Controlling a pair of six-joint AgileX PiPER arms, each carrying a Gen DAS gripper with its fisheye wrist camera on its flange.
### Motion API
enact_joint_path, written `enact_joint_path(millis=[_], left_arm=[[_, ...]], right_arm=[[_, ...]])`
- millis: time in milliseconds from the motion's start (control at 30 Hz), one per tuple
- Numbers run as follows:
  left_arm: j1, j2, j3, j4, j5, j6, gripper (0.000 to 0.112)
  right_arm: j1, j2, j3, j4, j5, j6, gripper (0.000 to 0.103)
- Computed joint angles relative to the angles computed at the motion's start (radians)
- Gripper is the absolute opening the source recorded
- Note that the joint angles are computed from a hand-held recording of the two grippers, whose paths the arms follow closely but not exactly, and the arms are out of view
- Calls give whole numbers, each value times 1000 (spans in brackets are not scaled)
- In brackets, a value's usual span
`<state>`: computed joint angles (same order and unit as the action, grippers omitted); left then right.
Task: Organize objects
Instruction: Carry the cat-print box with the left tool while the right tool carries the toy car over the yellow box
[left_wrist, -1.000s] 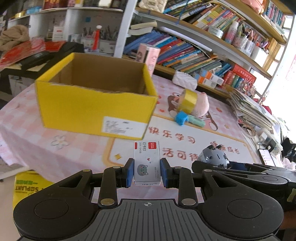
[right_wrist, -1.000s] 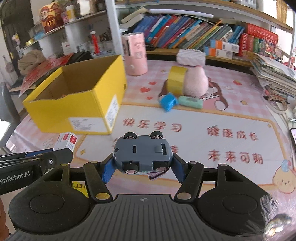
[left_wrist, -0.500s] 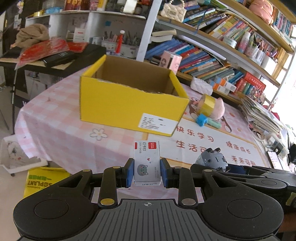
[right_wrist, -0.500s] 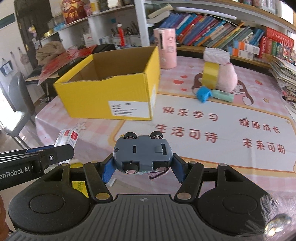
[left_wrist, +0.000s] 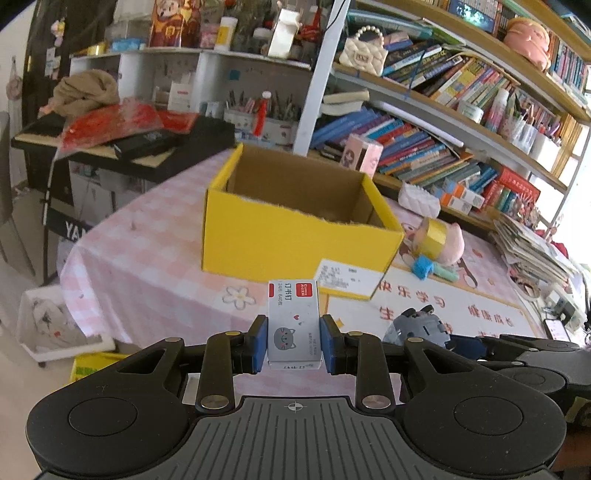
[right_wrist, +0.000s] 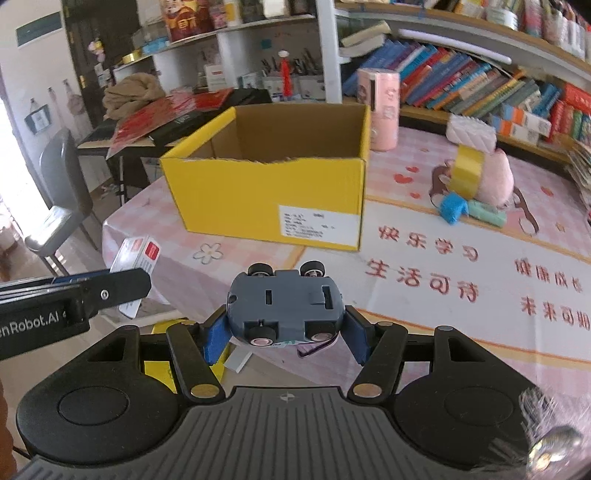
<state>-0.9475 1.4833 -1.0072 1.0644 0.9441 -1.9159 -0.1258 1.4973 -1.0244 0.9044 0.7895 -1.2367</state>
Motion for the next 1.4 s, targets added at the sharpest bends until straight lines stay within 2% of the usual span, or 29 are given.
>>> enact_joint_path(millis=[267, 400, 667, 833, 967, 1133, 1400], left_arm=[[106, 9, -51, 34, -62, 66, 28], [179, 42, -107, 46, -98, 103, 28], [336, 158, -247, 26, -183, 216, 28], [412, 264, -368, -6, -215, 282, 28], [449, 341, -459, -66, -203, 370, 28], [480, 424, -554, -146, -184, 486, 28], [512, 538, -690, -262, -134, 622, 28]], right_arm=[[41, 29, -68, 56, -22, -30, 61], [65, 81, -152, 106, -24, -42, 61], [124, 270, -424, 136, -44, -14, 61], [154, 433, -647, 54, -38, 72, 61], [171, 576, -862, -55, 26, 145, 61], [195, 720, -1068, -151, 97, 145, 61], [219, 860, -1270, -242, 205, 131, 61]])
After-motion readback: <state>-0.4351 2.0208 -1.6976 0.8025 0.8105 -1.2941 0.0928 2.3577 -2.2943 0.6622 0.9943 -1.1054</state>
